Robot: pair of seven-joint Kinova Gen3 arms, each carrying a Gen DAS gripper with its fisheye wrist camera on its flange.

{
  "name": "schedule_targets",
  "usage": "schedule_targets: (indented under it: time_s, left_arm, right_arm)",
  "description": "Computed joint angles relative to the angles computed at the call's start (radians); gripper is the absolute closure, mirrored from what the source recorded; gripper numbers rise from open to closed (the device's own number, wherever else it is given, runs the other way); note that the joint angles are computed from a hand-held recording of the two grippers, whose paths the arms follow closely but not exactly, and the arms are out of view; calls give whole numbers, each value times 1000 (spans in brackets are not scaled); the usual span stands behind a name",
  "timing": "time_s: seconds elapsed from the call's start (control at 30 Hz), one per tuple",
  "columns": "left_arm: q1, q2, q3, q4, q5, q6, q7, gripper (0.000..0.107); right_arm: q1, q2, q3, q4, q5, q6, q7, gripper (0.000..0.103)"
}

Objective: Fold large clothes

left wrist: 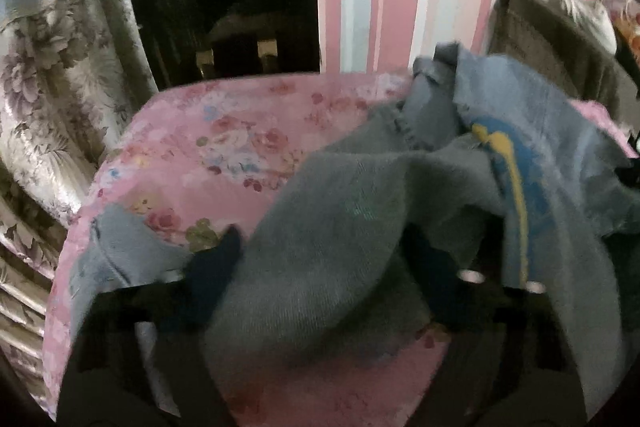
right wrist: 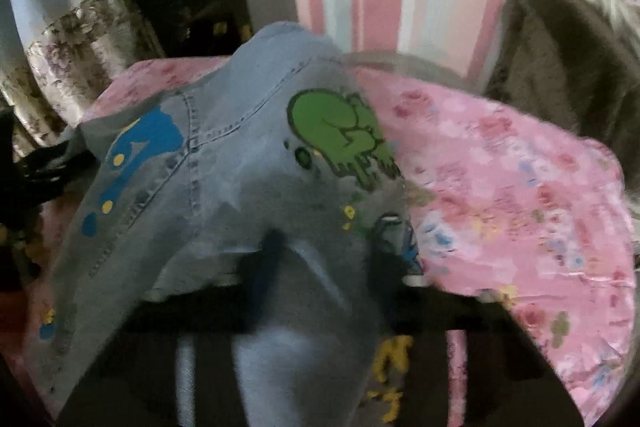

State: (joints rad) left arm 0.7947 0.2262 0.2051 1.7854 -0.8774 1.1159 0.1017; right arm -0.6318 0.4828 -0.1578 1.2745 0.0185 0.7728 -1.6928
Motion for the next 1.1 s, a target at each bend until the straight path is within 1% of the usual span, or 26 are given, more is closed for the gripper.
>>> schedule_targets:
  time_s: [0.03,0.07,0.1,0.13,0.17,0.2,0.23,0.3,0.4,0.47,0.5,0.53,0.57,0.6,0.63,0.7,0.73,0.77,0.8,0.83,0.87,0.97,1.03,1.1]
  left_arm:
    - [-31,-1,16,6,16,-28,-14,47]
    - [-43,-10,15,21,22,-61,-21,55]
    - [-37,-12,-4,26,34,-84,-33,57]
    - [-38,-12,-5,28,35,-91,-33,59]
    - [-35,-11,-5,29,29,-91,-33,63]
    - [-34,-10,-5,27,27,-90,-39,65]
    - [-32,-7,-4,20,26,-83,-48,67]
    - [-29,1,-5,0,33,-59,-61,67]
    - [-28,1,-9,-8,39,-50,-68,67]
    - [-29,5,-10,-12,45,-48,-75,67]
    - [-27,10,-11,-15,46,-43,-78,66]
    - [-25,14,-12,-18,47,-38,-81,65]
    - [-24,14,-15,-18,46,-38,-81,63]
    - [-25,13,-17,-15,48,-42,-78,62]
    - [-26,9,-19,-11,48,-47,-73,60]
    - [-27,-3,-20,3,45,-61,-58,56]
    - [-26,-5,-18,6,42,-59,-50,52]
    - [-25,-7,-17,9,37,-58,-44,49]
    - [-26,-8,-15,11,35,-56,-43,49]
    - [-28,-9,-14,12,34,-57,-42,48]
    - [-29,-10,-13,12,33,-59,-41,48]
    - [-27,-10,-10,15,21,-62,-29,48]
    - [-24,-10,-8,18,12,-62,-20,48]
    - [-24,-10,-6,19,9,-64,-19,48]
  right_arm:
    - [11,-3,-13,8,-6,-13,23,93]
    - [6,-11,-9,20,3,-29,31,96]
    - [-5,-25,1,42,27,-56,22,99]
    - [-14,-51,17,74,43,-97,15,100]
    - [-5,-65,20,92,43,-127,13,101]
    - [23,-77,13,102,27,-144,10,101]
    - [46,-80,6,104,9,-146,17,101]
    - [71,-78,17,103,0,-150,9,101]
    - [161,-50,11,94,-72,-142,7,101]
    - [170,-18,28,70,-71,-108,-10,100]
    - [156,5,43,45,-48,-74,-21,100]
    - [129,18,70,30,-15,-52,-43,98]
    - [121,30,78,9,3,-21,-51,97]
    - [129,31,67,4,4,-6,-53,96]
    - [132,21,70,11,-11,-7,-46,91]
    - [150,-36,43,63,-12,-41,-47,86]
    - [139,-80,44,97,6,-65,-58,72]
    - [109,-114,62,120,40,-79,-83,56]
    - [80,-153,70,141,72,-90,-103,51]
    - [69,-174,68,151,88,-95,-115,50]
    - [75,-191,48,152,87,-93,-113,50]
    - [77,-208,-6,137,41,-77,-84,50]
    - [58,-178,-32,98,20,-49,-64,50]
    - [0,-135,-22,48,63,3,-88,50]
